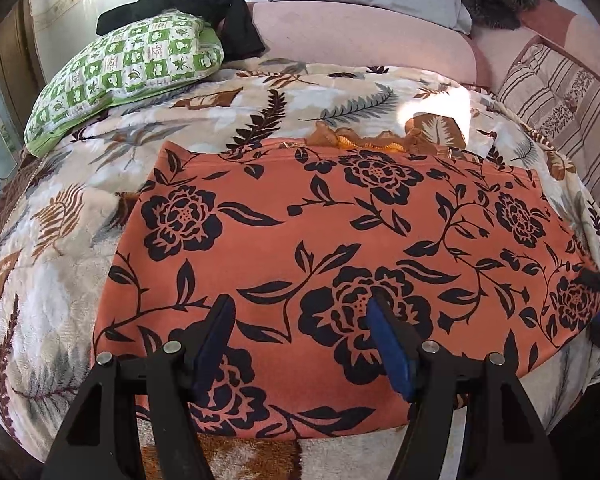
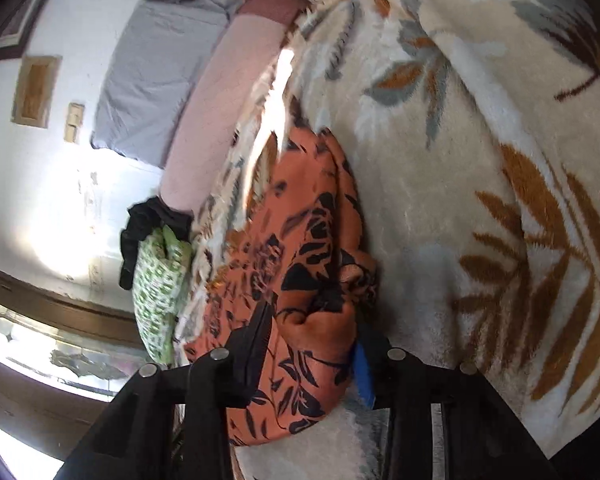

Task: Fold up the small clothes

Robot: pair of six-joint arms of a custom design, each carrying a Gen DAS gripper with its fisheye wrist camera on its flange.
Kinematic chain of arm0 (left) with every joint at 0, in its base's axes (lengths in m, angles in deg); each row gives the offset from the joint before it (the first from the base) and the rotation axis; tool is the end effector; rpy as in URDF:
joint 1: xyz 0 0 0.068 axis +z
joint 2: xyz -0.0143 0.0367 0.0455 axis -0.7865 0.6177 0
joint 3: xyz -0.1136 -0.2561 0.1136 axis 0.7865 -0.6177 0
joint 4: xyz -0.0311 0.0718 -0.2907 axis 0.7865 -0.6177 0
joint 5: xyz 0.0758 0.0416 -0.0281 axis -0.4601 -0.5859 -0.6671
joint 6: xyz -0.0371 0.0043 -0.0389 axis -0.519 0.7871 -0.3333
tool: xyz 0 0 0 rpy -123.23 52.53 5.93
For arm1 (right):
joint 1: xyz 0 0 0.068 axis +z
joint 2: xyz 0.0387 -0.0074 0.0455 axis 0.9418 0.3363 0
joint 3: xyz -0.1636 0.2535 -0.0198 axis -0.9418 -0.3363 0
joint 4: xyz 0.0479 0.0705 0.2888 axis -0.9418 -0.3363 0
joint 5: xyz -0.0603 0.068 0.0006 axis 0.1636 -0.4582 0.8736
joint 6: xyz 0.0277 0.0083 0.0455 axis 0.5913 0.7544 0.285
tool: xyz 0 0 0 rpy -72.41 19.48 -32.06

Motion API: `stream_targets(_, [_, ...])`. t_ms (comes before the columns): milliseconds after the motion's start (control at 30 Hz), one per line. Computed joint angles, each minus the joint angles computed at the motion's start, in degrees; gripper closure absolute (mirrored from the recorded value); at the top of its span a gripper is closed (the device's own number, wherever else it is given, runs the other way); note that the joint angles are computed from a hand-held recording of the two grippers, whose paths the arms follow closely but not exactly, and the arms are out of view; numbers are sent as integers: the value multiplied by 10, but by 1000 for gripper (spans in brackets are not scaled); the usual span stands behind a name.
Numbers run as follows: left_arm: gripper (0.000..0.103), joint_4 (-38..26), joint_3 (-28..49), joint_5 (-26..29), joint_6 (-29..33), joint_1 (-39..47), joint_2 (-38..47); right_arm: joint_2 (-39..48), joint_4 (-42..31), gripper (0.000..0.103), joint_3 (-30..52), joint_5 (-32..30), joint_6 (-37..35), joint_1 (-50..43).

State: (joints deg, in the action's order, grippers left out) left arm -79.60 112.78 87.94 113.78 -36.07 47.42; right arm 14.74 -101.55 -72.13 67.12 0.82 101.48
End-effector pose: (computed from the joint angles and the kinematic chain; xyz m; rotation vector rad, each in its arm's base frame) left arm 0.2436 0.0535 0.2087 0.5776 2.4558 -0.2210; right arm 0.0920 0.0463 0.1689 1.2154 2.0164 0.8555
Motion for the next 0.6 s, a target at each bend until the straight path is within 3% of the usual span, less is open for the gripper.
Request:
stream_targets(100, [34,1,0,11,-1,-1,-4,-44,-17,27,-15,89,61,87])
stream_targets(167, [34,9,-1,4,-4,-13,1,-35,6,28,-17,84,38,80])
stream_targets(200, [34,15,-2,-4,-7,-19,6,-19,23,44,-16,41,4,43])
stream_targets(267, [34,21,-2,-15,-11,-27,16,13,28,96,-3,9,-19,14])
stream_targets(333, [34,26,-3,-8,-14,-22,19,53,-5,96,41,98,-10,90])
stream_targets(400, [34,33,-3,-12,-19,-24,29,88,-29,96,64,111,-20,107])
stream_targets(467, [34,38,-2,-19,-20,-29,41,107,-20,92,43,5,-51,27])
stream_targets(500, [34,41,-4,-18,-17,-29,41,81,-20,89,26,-24,-44,9])
stream_targets(533, [34,43,-6,-16,-14,-27,40,36,-40,85,22,-9,-37,20])
stream_targets(600, [32,46,-6,-13,-12,-27,42,6,-107,42,52,71,-20,80])
